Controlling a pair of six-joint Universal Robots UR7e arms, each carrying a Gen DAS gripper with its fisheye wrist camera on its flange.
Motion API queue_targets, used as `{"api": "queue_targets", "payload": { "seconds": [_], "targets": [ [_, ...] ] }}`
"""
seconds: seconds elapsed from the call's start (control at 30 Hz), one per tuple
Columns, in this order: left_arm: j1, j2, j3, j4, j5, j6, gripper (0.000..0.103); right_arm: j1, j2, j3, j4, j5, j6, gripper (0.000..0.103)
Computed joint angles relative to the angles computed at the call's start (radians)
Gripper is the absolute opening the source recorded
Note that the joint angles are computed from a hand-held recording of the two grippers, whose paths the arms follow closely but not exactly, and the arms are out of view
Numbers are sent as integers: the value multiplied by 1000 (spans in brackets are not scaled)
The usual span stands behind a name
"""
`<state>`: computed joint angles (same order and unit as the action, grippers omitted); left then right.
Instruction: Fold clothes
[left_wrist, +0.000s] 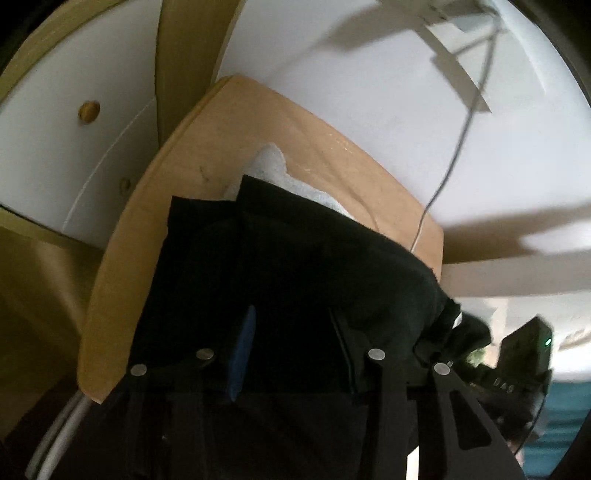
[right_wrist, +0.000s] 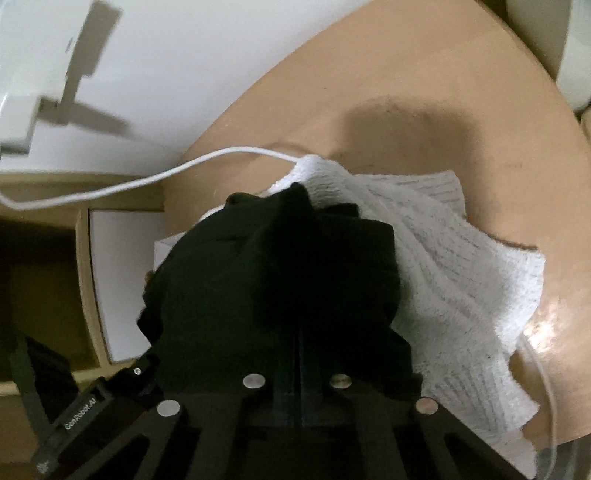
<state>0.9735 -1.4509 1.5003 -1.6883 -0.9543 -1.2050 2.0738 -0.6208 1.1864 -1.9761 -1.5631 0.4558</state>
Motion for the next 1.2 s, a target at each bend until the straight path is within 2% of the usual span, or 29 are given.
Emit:
{"api": "queue_targets", "payload": {
  "seconds": [0.03,0.1,0.13,0.17,0.2,0.23,0.27,0.37,0.43,0.5,0.57,0.63,0.7,0.77,0.83,0.93,1.0,1.07,1.13,1.2],
  "targets": [
    [1,0,-6,0,-3,-18,43,-4,-14,13,-15,15,30,4],
    [-63,-29,-6,21,90,-82,43,-3,-88,81,-78,15,66,11],
    [-97,-48,6,3,127,-78,47,-1,-129,116,-112,10,77,25],
    [-130,-60,17,-22,121,-50,52,2,-169,148,-144,5,88,41],
    [-161,-70,24,-48,104,-18,63,2,-221,187,-152,-13,101,47],
    [-191,-78,29,-73,87,15,69,1,-289,233,-129,-47,115,49],
    [-221,-84,33,-97,69,47,69,-1,-356,276,-94,-84,139,49],
    [-258,-50,29,-111,-89,123,69,-12,-544,393,39,-183,233,49],
    [-273,-16,31,-134,-203,160,69,-7,-680,455,142,-278,304,49],
    [-284,31,39,-166,-303,177,69,-16,-780,503,169,-333,346,49],
    [-301,98,29,-179,-361,203,69,-37,-840,527,184,-400,401,49],
    [-308,182,1,-186,-381,231,69,-86,-861,544,153,-421,416,49],
    [-303,276,-46,-175,-379,242,69,-157,-857,562,93,-402,411,49],
    [-291,368,-98,-157,-359,212,69,-227,-846,572,35,-383,406,48],
    [-268,465,-138,-194,-373,165,69,-295,-826,572,-23,-376,396,48],
    [-218,622,-243,-192,-390,122,69,-385,-785,524,-42,-401,344,48],
    [-179,721,-335,-146,-414,69,69,-448,-761,490,-68,-417,302,51],
    [-146,780,-372,-160,-428,-15,69,-500,-750,477,-85,-383,278,62],
    [-124,831,-408,-165,-419,-97,69,-548,-739,469,-101,-323,256,63],
    [-112,896,-495,-80,-401,-115,69,-571,-722,461,-114,-299,236,63]
  ]
}}
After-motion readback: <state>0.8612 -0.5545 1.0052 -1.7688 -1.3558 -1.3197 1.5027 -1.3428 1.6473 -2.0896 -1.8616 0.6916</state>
